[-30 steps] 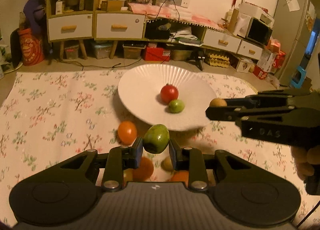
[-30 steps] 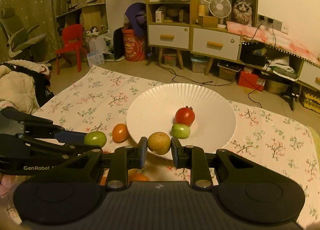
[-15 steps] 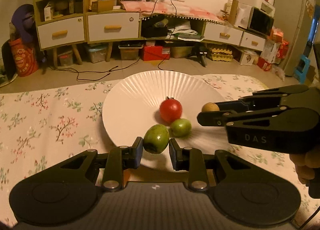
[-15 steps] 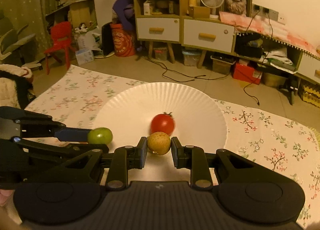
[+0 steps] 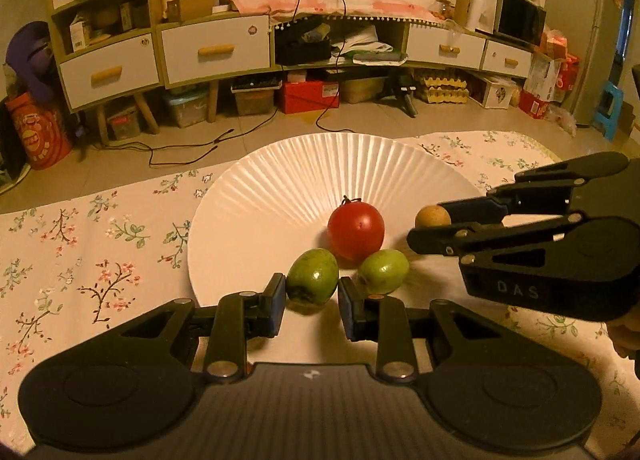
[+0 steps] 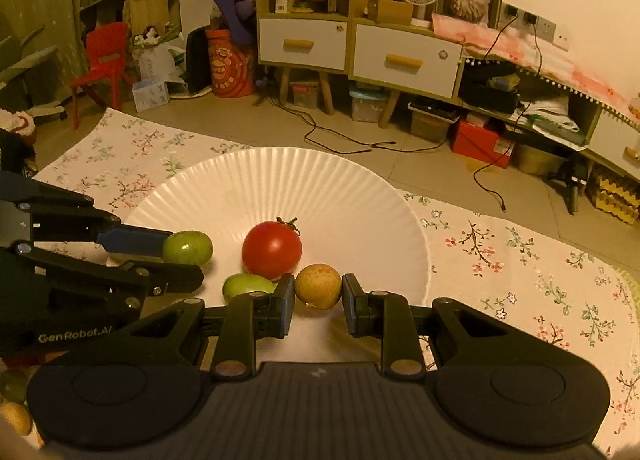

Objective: Organize fruits
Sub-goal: 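Carry the green tomato and tan fruit in both tools over the white plate, then open both tools to set the green tomato and tan fruit on the plate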

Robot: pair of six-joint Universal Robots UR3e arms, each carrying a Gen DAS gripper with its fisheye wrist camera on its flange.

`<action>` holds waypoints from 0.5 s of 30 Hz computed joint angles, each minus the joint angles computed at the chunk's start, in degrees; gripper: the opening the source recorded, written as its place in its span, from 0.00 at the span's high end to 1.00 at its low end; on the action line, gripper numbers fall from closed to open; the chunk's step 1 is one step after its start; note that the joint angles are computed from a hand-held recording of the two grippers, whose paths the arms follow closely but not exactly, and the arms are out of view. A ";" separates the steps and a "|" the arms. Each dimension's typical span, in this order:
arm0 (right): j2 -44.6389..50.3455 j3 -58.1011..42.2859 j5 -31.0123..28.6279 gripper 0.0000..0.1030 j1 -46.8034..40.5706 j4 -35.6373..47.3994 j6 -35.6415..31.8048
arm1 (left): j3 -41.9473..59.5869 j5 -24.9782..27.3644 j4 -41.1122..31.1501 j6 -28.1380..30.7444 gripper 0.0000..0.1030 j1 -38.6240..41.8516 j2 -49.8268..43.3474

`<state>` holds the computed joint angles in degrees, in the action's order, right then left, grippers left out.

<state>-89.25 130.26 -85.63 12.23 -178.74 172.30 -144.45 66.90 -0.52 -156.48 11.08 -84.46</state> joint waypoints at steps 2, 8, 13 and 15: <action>0.42 0.26 -0.02 0.78 0.06 -0.81 -0.34 | -0.21 -0.62 0.33 0.28 0.73 0.38 -0.13; 1.51 -0.33 0.20 0.78 0.39 -1.60 -0.99 | 0.89 -1.06 0.51 0.35 0.73 -0.13 -1.29; 2.23 -0.31 0.10 0.78 0.42 -2.67 -1.11 | 0.66 -1.23 0.76 0.57 0.73 0.32 -1.27; 2.24 -0.32 0.16 0.78 0.38 -2.68 -1.27 | 0.53 -1.16 1.22 0.80 0.73 0.24 -1.47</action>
